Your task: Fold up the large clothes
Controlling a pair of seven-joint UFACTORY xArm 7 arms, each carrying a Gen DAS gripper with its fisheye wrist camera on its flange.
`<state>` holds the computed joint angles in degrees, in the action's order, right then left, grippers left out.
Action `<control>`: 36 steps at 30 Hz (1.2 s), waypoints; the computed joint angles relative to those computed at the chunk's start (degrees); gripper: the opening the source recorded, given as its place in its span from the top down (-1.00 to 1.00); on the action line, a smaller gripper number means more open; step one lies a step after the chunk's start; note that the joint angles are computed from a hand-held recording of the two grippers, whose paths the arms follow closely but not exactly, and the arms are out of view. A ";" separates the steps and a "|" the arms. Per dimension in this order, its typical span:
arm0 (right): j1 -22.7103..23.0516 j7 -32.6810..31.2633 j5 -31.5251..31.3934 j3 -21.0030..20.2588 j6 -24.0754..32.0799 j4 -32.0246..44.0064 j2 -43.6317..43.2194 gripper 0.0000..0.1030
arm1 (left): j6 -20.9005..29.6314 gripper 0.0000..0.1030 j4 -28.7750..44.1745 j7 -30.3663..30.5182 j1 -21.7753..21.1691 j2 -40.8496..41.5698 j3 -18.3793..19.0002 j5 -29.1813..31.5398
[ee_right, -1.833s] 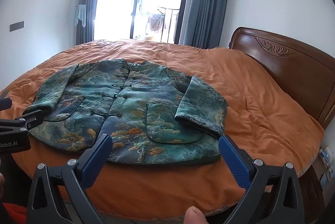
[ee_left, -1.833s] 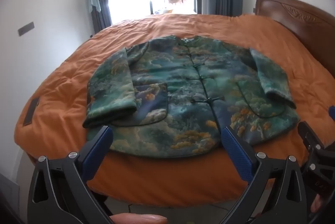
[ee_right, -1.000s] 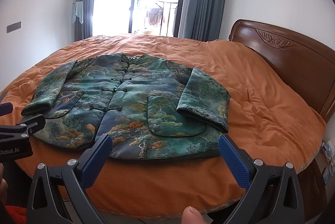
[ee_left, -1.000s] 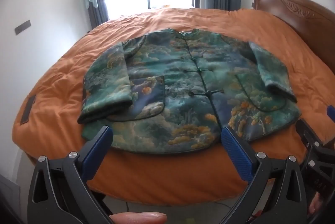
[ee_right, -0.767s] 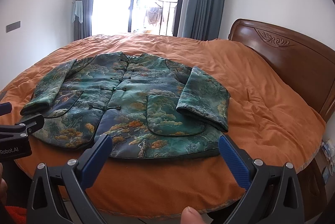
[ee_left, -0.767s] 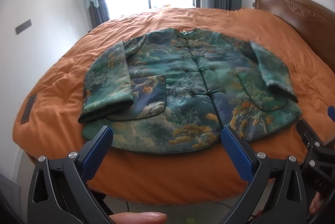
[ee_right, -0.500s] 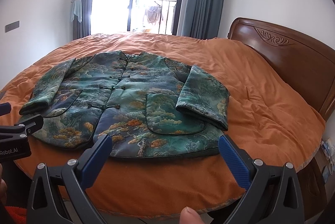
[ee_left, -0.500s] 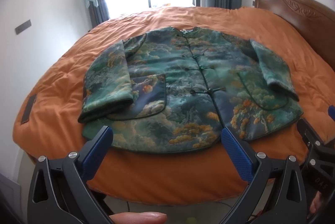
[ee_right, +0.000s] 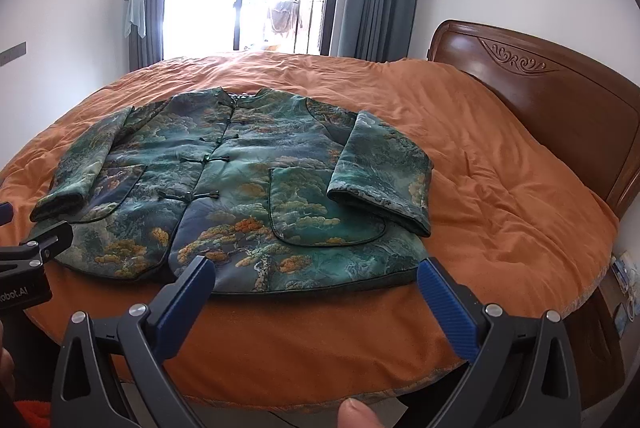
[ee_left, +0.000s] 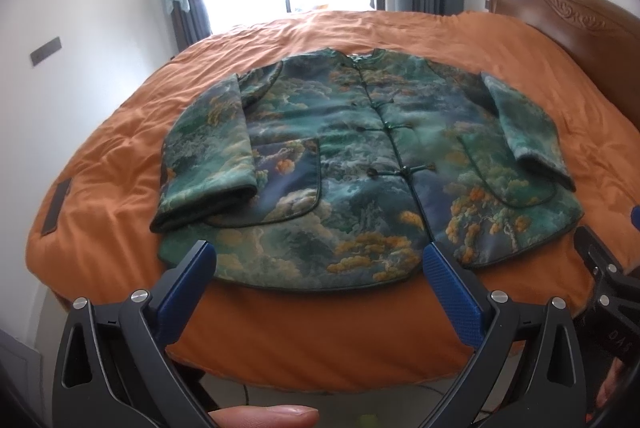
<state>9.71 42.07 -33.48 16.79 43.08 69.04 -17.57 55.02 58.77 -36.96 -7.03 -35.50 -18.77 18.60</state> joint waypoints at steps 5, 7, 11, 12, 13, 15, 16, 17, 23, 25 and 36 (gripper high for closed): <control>0.21 -0.37 0.53 -0.24 0.91 0.29 0.26 -1.00 | -0.32 -0.99 -0.99 0.12 -0.24 -0.80 0.15 -0.03; 0.35 -0.64 0.83 -0.32 1.19 0.44 0.36 -1.00 | 0.87 -0.99 1.17 -0.12 0.10 0.68 -0.53 0.08; 0.55 -0.96 1.07 -0.41 1.76 0.68 0.61 -1.00 | 1.32 -0.99 1.13 -0.18 -0.28 0.49 -0.36 0.06; 0.60 -0.98 1.16 -0.43 1.98 0.76 0.68 -1.00 | 1.16 -0.99 1.23 -0.23 -0.24 0.72 -0.33 0.15; 0.65 -1.04 1.25 -0.50 2.05 0.76 0.71 -1.00 | 1.09 -0.99 1.22 -0.27 -0.28 0.74 -0.29 0.16; 0.75 -1.21 1.45 -0.60 2.24 0.76 0.76 -1.00 | 0.97 -0.99 1.07 -0.32 -0.34 0.68 -0.19 0.21; 0.78 -1.24 1.46 -0.60 2.33 0.79 0.79 -1.00 | 0.93 -0.99 1.05 -0.29 -0.37 0.68 -0.14 0.21; 0.83 -1.28 1.48 -0.61 2.38 0.81 0.81 -1.00 | 0.94 -0.99 0.96 -0.32 -0.40 0.58 -0.14 0.22; 0.96 -1.33 1.53 -0.67 2.57 0.89 0.82 -1.00 | 1.10 -0.99 0.80 0.28 -0.65 0.48 0.22 -0.01; 0.96 -1.30 1.49 -0.67 2.56 0.91 0.85 -1.00 | 0.99 -0.99 0.75 0.28 -0.60 0.44 0.23 -0.05; -0.16 -11.57 8.69 -7.86 -16.63 -2.86 0.17 -1.00 | -1.46 -0.99 0.38 2.05 -2.41 0.19 2.64 -4.79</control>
<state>9.55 30.50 -24.79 8.93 26.45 66.18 -17.40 53.55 59.15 -34.91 -9.43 -35.31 -16.13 13.81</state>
